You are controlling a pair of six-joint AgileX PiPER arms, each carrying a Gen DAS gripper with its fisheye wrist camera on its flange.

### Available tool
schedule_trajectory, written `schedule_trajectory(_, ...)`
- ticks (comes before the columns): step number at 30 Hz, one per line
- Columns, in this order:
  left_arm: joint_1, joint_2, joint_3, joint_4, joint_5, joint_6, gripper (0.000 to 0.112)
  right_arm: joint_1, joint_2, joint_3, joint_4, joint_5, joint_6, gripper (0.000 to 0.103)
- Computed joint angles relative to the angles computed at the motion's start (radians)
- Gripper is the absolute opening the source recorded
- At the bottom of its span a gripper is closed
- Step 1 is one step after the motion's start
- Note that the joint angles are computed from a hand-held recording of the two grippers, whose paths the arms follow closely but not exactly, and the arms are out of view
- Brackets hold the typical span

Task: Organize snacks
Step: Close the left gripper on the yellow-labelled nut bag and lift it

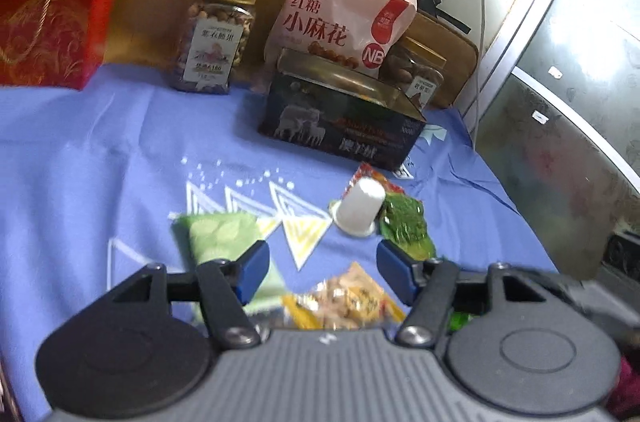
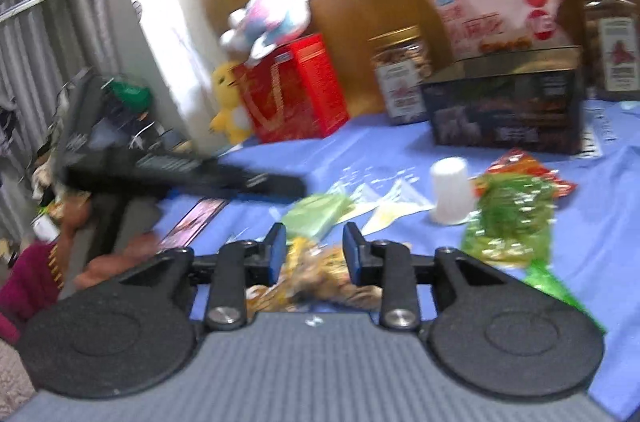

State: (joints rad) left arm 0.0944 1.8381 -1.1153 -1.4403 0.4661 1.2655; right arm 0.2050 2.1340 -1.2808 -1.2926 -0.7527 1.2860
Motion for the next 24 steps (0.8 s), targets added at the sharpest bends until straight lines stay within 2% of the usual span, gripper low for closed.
schedule_trajectory(4, 0.000, -0.012, 0.046, -0.002, 0.029, 0.016, 0.061, 0.003, 0.014, -0.018, 0.004, 0.072, -0.015, 0.035)
schedule_trajectory(7, 0.017, -0.007, 0.073, -0.041, 0.089, 0.056, 0.061, 0.010, 0.023, -0.028, -0.021, 0.113, -0.015, 0.036)
schedule_trajectory(11, 0.022, 0.026, 0.053, -0.026, 0.140, 0.020, 0.061, 0.010, 0.022, -0.020, -0.074, 0.126, -0.033, 0.048)
schedule_trajectory(14, 0.002, 0.043, 0.025, 0.006, 0.122, -0.025, 0.061, 0.032, 0.014, -0.012, -0.098, 0.166, -0.093, 0.050)
schedule_trajectory(15, -0.006, 0.048, 0.015, 0.020, 0.115, -0.044, 0.066, 0.042, 0.017, -0.020, -0.118, 0.182, -0.097, 0.051)
schedule_trajectory(17, -0.027, 0.058, -0.004, 0.062, 0.082, -0.091, 0.068, 0.049, 0.028, -0.038, -0.184, 0.193, -0.072, 0.060)
schedule_trajectory(20, -0.055, 0.068, -0.019, 0.106, 0.040, -0.126, 0.068, 0.064, 0.048, -0.068, -0.256, 0.217, -0.041, 0.061)
schedule_trajectory(21, -0.061, 0.072, -0.021, 0.100, 0.032, -0.118, 0.068, 0.068, 0.052, -0.065, -0.228, 0.220, -0.081, 0.061)
schedule_trajectory(22, -0.066, 0.077, -0.023, 0.092, 0.027, -0.107, 0.068, 0.073, 0.059, -0.068, -0.208, 0.220, -0.108, 0.063)
schedule_trajectory(24, -0.080, 0.092, -0.040, 0.106, 0.010, -0.123, 0.056, 0.085, 0.065, -0.068, -0.165, 0.232, -0.155, 0.061)
